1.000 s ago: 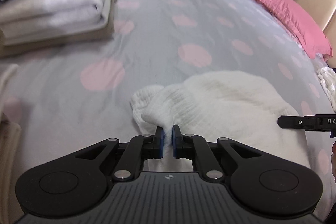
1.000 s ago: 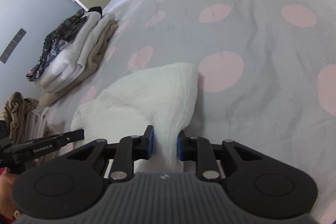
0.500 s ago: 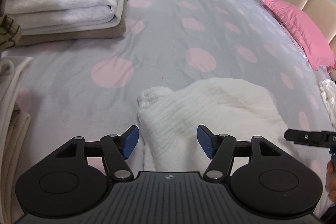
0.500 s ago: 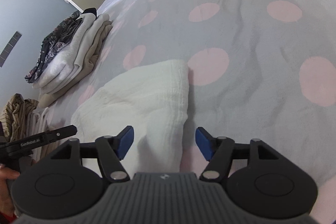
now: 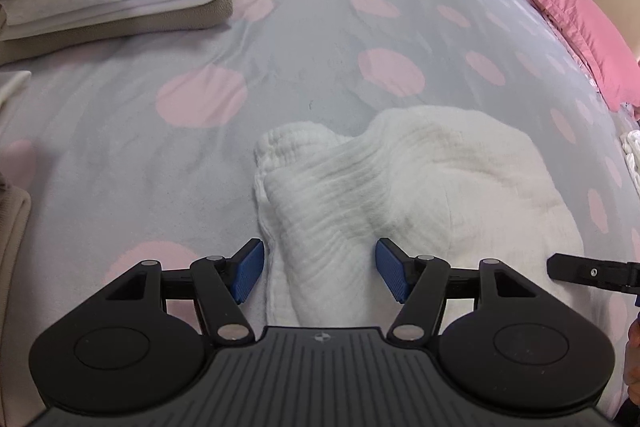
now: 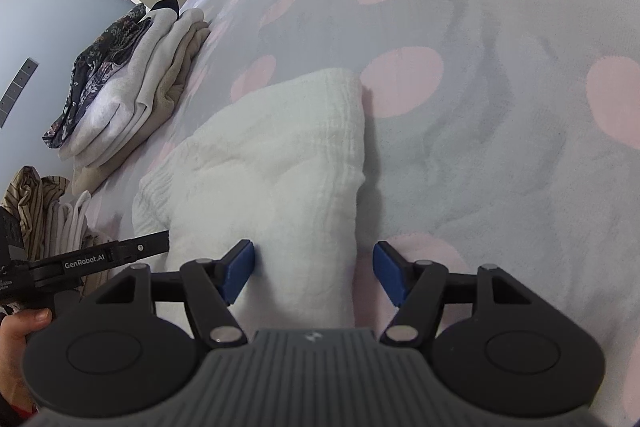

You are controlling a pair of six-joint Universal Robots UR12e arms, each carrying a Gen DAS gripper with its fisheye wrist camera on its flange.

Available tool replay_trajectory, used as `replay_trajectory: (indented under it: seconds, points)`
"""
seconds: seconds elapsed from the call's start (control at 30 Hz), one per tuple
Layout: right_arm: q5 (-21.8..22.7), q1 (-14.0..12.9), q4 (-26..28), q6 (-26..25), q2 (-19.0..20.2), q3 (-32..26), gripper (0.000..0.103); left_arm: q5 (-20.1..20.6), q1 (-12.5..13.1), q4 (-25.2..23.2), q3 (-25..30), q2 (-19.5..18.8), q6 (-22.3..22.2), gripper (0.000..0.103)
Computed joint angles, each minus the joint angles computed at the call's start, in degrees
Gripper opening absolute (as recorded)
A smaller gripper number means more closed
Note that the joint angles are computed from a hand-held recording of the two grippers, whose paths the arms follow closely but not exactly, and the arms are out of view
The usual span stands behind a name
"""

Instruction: Fold clothes

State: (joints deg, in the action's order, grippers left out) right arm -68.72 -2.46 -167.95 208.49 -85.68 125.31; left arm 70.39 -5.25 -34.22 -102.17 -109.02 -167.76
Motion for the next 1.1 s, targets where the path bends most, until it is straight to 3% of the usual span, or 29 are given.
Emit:
replay_trajectory:
  seconds: [0.17,0.37,0.43,0.5,0.6,0.7,0.8,0.87,1.1]
  points:
    - [0.72,-0.16,-0.84,0.6,1.12,-0.39,0.07,-5.24,0.73,-0.98,-0.1,-0.31,-0.11,0.06]
    - [1.5,-0.35,-2.28,0.8,1.87,-0.31,0.07,-7.0,0.53,0.17,-0.22,-0.96,0.36,0.059]
    - [1.82,-0.45,-2.92,0.98,2.01,-0.13,0.071,-7.77,0.65,0.22,-0.22,-1.06,0.24,0.053]
    - [1.94,-0.47,-3.33,0.89,2.22,-0.1,0.071,-8.71,0.8,0.07,-0.19,-1.15,0.19,0.038]
    - [1.77,-0.42,-3.24,0.08,2.31,-0.19,0.072,-9.93,0.91,-0.72,0.12,-1.27,0.79,0.03]
    - [2.07,-0.55,-3.17,-0.46,2.15,-0.14,0.072,-8.17,0.47,-0.95,0.46,-0.98,2.38,0.031]
    - [1.9,-0.58,-2.6,-1.15,1.37,0.07,0.072,-4.46,-0.21,-0.3,0.29,-0.07,1.58,0.044]
    - [0.93,-0.3,-1.81,-1.75,0.39,0.37,0.072,-2.74,-0.42,-0.09,-0.16,0.88,1.89,0.047]
    - [-2.91,0.91,-0.2,-6.13,-4.46,3.03,0.072,-3.08,0.76,-2.55,-3.01,5.54,4.68,0.05]
